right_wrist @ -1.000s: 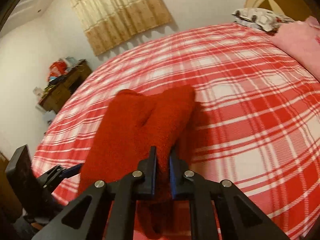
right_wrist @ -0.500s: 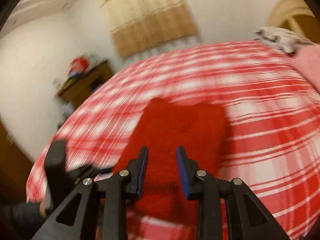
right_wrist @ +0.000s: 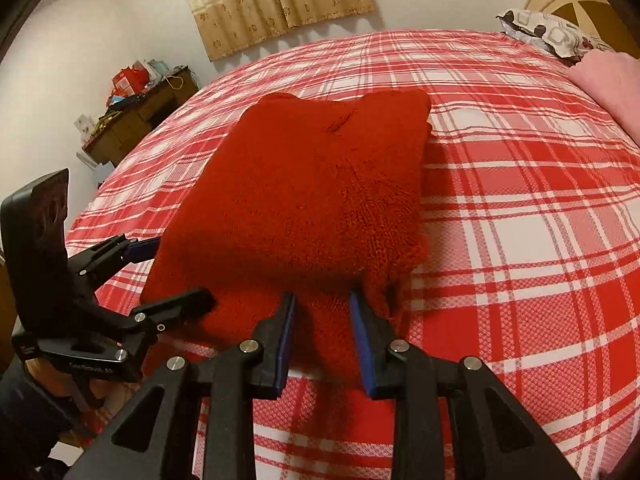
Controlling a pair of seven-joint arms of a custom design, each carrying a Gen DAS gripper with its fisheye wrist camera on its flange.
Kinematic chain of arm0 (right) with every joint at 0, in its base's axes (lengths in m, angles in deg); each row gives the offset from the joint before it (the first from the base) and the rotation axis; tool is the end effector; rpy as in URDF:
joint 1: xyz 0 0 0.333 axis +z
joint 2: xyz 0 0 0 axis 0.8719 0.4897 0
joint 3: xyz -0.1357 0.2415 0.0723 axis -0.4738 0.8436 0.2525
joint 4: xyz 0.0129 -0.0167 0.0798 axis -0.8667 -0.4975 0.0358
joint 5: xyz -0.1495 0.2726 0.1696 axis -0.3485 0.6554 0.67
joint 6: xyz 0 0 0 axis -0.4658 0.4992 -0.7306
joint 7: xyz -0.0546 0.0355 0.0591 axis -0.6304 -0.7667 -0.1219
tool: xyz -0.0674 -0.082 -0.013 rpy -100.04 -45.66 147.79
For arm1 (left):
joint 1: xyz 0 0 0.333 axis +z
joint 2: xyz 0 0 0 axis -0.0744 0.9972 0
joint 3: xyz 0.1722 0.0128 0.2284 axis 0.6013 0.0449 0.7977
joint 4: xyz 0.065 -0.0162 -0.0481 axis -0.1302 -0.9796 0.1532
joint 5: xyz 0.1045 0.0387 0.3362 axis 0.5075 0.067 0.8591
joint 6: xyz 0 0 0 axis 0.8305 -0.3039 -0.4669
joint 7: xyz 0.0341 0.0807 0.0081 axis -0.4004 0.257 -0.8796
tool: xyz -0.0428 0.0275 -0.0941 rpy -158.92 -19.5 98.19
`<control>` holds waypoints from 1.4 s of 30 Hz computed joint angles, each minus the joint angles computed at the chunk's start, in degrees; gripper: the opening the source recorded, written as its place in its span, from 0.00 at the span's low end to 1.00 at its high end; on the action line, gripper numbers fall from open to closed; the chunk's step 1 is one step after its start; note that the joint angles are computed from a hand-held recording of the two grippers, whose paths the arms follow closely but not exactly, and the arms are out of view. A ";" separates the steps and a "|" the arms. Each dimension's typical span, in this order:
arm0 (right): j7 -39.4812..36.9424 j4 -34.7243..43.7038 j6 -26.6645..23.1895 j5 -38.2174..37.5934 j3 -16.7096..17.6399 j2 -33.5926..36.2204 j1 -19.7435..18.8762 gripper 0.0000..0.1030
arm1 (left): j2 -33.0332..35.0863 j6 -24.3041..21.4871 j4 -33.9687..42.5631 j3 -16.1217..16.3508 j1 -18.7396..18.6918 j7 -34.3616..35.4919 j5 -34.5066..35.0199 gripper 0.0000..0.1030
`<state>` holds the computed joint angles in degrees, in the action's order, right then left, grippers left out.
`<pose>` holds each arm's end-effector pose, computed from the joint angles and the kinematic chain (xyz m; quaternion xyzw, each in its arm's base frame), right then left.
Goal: Fold small clothes
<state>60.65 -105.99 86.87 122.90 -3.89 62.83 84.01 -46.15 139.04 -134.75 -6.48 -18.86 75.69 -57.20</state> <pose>0.4599 0.1562 0.4786 -0.7741 0.5189 -0.0673 0.3563 0.4009 -0.3213 0.4962 -0.5983 0.7138 -0.3094 0.1916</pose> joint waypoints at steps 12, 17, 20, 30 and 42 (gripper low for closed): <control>-7.86 -2.34 5.84 6.06 -1.90 -5.13 4.16 0.29 | -1.95 -1.36 1.02 -1.47 3.12 -3.84 6.04 0.93; -12.48 2.00 6.21 9.96 -3.41 -2.50 7.17 0.42 | 0.04 -2.55 3.46 -1.07 4.67 -9.31 10.26 0.93; -6.54 5.27 4.45 3.48 -0.69 1.91 3.63 0.42 | 2.02 -4.01 5.23 0.04 3.78 -9.91 10.95 0.93; -6.79 6.96 -0.95 5.27 1.67 4.72 -1.77 0.40 | 3.25 0.25 3.18 3.62 0.70 -11.22 7.73 1.00; -8.17 18.51 -8.24 16.33 -0.31 11.52 -6.39 0.62 | 3.20 4.30 1.58 2.75 2.52 -9.59 3.73 1.00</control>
